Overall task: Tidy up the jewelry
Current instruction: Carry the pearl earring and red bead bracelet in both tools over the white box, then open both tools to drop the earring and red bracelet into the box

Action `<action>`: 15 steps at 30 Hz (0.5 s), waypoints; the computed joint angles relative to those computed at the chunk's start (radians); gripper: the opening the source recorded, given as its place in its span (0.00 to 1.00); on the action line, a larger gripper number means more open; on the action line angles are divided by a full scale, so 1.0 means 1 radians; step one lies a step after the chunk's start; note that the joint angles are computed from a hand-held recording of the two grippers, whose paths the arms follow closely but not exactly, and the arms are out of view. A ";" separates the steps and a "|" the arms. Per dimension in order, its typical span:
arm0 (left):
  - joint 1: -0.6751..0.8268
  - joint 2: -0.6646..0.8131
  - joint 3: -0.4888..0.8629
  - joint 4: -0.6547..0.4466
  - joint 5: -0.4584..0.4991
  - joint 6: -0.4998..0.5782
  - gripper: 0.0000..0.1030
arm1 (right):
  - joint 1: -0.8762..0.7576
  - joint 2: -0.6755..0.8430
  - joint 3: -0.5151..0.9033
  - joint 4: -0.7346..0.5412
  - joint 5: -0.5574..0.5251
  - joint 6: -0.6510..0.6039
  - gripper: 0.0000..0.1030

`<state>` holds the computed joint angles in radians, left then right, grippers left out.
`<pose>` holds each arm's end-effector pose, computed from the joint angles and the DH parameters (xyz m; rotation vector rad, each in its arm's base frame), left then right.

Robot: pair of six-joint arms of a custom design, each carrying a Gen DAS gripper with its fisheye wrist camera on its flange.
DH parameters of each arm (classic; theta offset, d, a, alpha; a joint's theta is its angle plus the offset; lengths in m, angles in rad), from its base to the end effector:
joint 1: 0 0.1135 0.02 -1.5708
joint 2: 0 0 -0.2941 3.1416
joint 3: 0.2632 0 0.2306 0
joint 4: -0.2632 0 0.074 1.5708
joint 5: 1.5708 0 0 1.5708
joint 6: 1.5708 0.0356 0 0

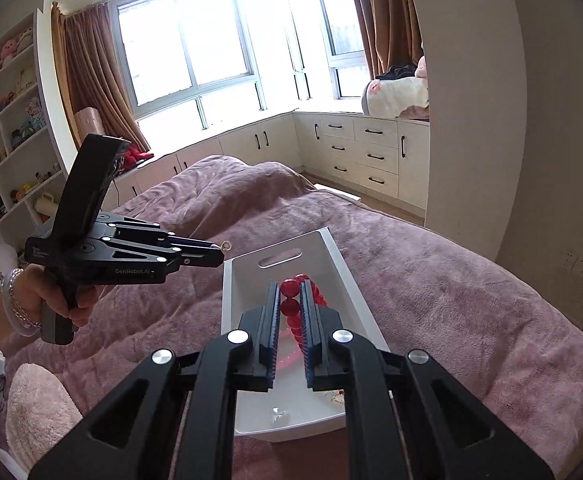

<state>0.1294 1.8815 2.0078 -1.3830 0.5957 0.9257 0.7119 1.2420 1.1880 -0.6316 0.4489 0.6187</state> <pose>0.3548 0.0260 0.3827 1.0977 2.2916 -0.4709 0.1863 0.1403 0.3726 0.1338 2.1843 0.2458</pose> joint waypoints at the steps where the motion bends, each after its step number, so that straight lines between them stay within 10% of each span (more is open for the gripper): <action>1: -0.022 0.000 -0.036 0.043 -0.023 -0.022 0.21 | -0.011 0.005 -0.011 0.004 -0.006 -0.007 0.10; 15: -0.205 0.087 -0.253 0.399 -0.241 -0.193 0.21 | -0.195 0.098 -0.203 0.223 -0.240 -0.059 0.10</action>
